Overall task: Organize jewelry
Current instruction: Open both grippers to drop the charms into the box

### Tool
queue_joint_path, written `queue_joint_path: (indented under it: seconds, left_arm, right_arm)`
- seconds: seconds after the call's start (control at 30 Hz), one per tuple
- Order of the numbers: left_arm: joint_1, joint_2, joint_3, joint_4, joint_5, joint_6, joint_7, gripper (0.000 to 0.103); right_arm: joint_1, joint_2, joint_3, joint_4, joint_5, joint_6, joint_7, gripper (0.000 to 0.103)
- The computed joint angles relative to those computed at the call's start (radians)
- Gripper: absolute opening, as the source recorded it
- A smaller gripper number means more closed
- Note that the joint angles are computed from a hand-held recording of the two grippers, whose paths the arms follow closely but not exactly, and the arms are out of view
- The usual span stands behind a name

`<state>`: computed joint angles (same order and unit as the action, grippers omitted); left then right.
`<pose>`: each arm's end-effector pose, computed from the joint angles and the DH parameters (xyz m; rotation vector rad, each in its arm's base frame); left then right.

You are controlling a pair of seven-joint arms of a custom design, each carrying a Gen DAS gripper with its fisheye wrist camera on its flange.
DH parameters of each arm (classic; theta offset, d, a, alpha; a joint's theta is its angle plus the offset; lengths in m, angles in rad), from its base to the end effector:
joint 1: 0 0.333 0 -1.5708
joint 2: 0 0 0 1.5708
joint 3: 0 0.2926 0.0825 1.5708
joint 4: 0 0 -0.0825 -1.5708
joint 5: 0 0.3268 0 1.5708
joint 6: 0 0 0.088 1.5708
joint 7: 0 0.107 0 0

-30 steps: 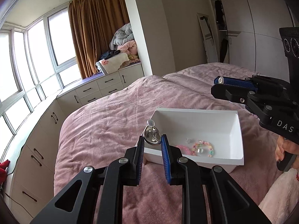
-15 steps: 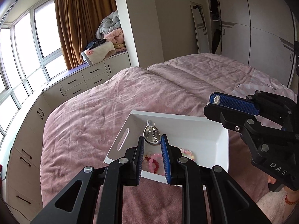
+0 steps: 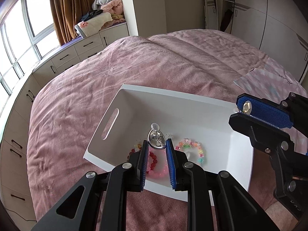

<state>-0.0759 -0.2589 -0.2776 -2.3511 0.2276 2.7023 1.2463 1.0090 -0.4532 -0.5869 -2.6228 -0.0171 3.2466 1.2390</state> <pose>0.4300 -0.1752 0.5023 -1.6401 2.0445 -0.5898 0.3864 0.1486 0.5103 -1.9619 0.9316 -0.5923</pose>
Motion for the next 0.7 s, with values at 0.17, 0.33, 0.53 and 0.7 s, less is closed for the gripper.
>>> queue_joint_path:
  seconds: [0.17,0.33,0.53,0.7]
  left_arm:
    - [-0.003,0.043,-0.003,-0.001,0.004,0.012,-0.024,0.023]
    - [-0.011,0.067,0.006,-0.020,0.002,0.035,-0.057,0.024]
    - [0.040,0.032,-0.026,-0.072,0.122,0.123,-0.208,0.051]
    - [0.113,-0.043,-0.075,-0.127,0.235,0.196,-0.302,0.073]
  right_arm:
    - [0.017,0.035,-0.023,0.024,0.034,-0.032,-0.011,0.017]
    - [0.010,0.075,-0.012,0.045,0.095,-0.068,-0.048,0.018]
    - [-0.139,0.122,0.133,0.034,0.119,-0.023,-0.046,0.049]
    - [-0.135,0.093,0.116,0.007,0.074,0.047,0.001,0.064]
